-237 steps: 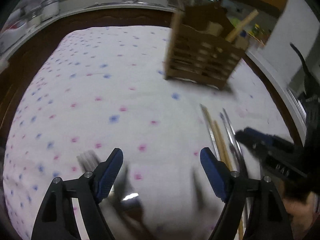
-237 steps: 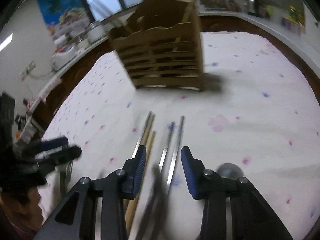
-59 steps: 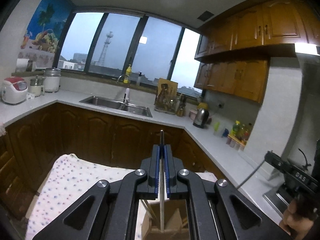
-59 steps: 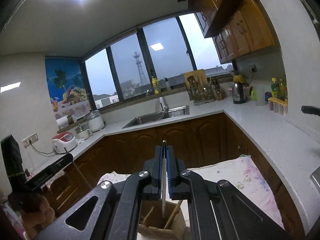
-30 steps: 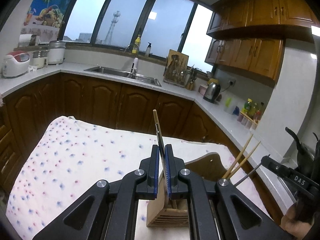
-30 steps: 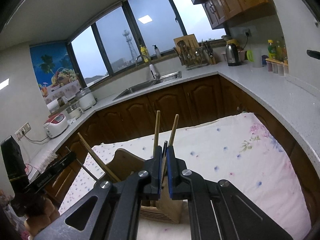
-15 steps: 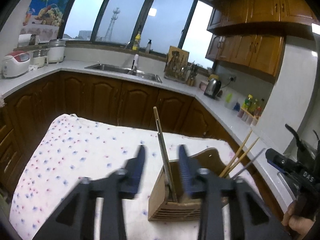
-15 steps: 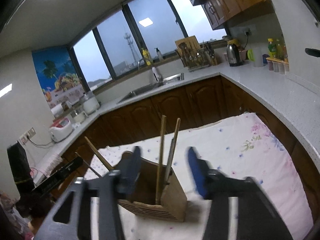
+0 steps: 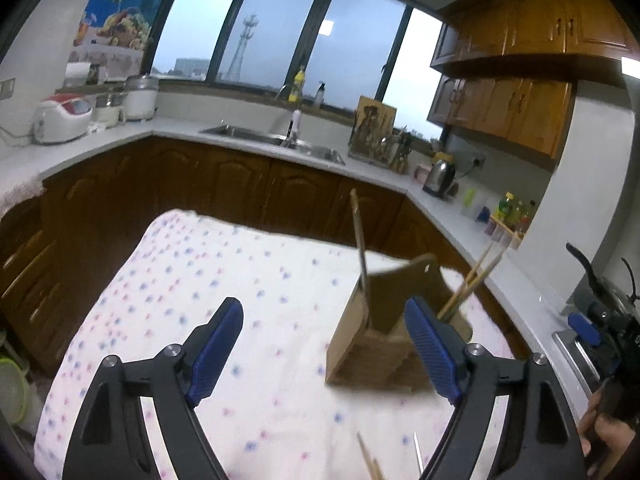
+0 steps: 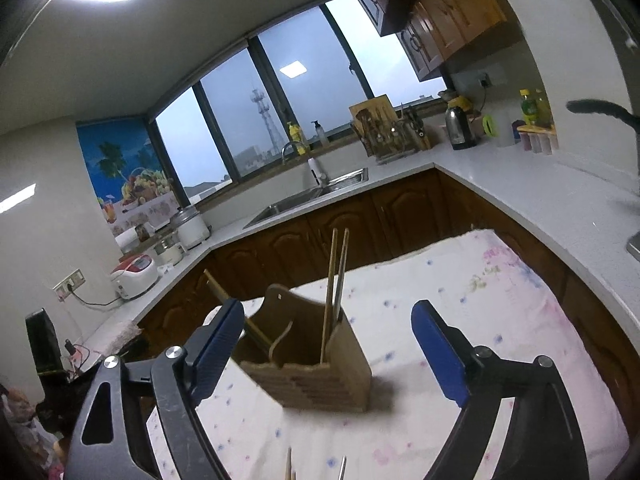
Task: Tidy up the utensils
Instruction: 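Withdraw both tools from the holder back over the remaining utensils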
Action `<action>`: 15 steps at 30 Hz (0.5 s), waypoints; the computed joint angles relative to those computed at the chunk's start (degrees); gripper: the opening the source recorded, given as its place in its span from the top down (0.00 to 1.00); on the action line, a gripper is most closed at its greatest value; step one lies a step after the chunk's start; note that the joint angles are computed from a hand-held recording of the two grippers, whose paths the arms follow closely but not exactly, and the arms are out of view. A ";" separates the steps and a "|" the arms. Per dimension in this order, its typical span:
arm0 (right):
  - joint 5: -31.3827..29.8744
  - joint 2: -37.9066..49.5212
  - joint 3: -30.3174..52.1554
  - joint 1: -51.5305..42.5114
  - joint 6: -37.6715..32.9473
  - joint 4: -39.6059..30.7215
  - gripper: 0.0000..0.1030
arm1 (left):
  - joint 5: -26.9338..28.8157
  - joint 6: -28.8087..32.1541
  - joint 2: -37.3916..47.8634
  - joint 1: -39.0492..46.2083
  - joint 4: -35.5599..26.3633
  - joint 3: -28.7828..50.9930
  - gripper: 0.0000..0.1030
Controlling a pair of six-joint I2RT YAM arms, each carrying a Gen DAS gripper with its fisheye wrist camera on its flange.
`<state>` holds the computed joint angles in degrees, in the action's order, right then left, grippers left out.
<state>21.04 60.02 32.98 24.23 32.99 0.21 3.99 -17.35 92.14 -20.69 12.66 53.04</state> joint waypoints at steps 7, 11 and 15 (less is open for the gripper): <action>6.24 -7.51 -3.90 7.96 6.05 -8.62 0.15 | 1.56 -1.15 -8.62 0.54 -8.70 -5.23 0.19; 10.00 -10.75 -5.90 13.57 11.42 -14.47 0.15 | 2.19 -2.40 -12.60 0.28 -12.31 -7.57 0.19; 13.46 -12.82 -7.23 19.53 17.10 -19.85 0.15 | 2.46 -2.80 -16.26 -0.47 -15.31 -9.96 0.19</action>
<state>34.50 47.20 25.75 43.76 50.09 -19.63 6.45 -20.15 75.87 -21.17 -2.66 43.09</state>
